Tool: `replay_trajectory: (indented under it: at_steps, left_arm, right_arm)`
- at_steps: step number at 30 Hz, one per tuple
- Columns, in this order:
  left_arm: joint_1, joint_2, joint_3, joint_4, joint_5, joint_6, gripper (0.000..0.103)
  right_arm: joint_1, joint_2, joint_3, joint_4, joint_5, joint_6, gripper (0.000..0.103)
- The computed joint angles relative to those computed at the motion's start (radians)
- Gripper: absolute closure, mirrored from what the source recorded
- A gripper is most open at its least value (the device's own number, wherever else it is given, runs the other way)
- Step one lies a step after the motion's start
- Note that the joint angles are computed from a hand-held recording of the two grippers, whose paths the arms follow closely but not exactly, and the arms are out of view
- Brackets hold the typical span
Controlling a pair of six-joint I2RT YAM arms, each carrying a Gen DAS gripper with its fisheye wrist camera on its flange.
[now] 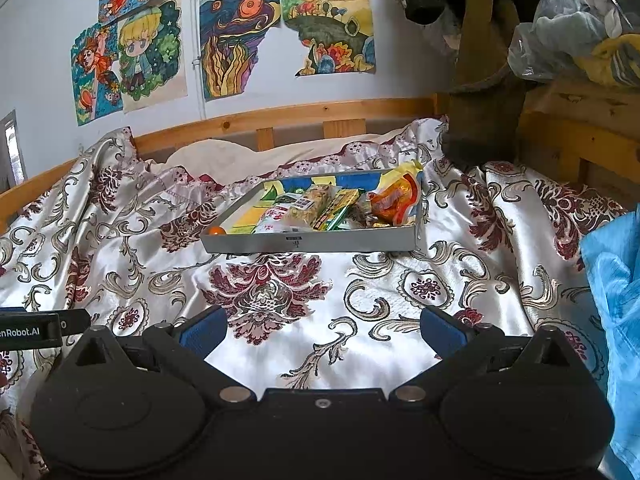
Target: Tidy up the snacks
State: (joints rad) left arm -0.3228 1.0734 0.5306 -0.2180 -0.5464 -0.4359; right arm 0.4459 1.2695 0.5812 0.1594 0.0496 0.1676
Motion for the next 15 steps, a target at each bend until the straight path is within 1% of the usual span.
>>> replay_trajectory:
  at_steps: [15]
  left_arm:
    - [-0.016,-0.01,-0.005,0.003,-0.017,0.011,0.0]
  right_arm:
    - [-0.001,0.0,-0.009,0.013,-0.006,0.001,0.001]
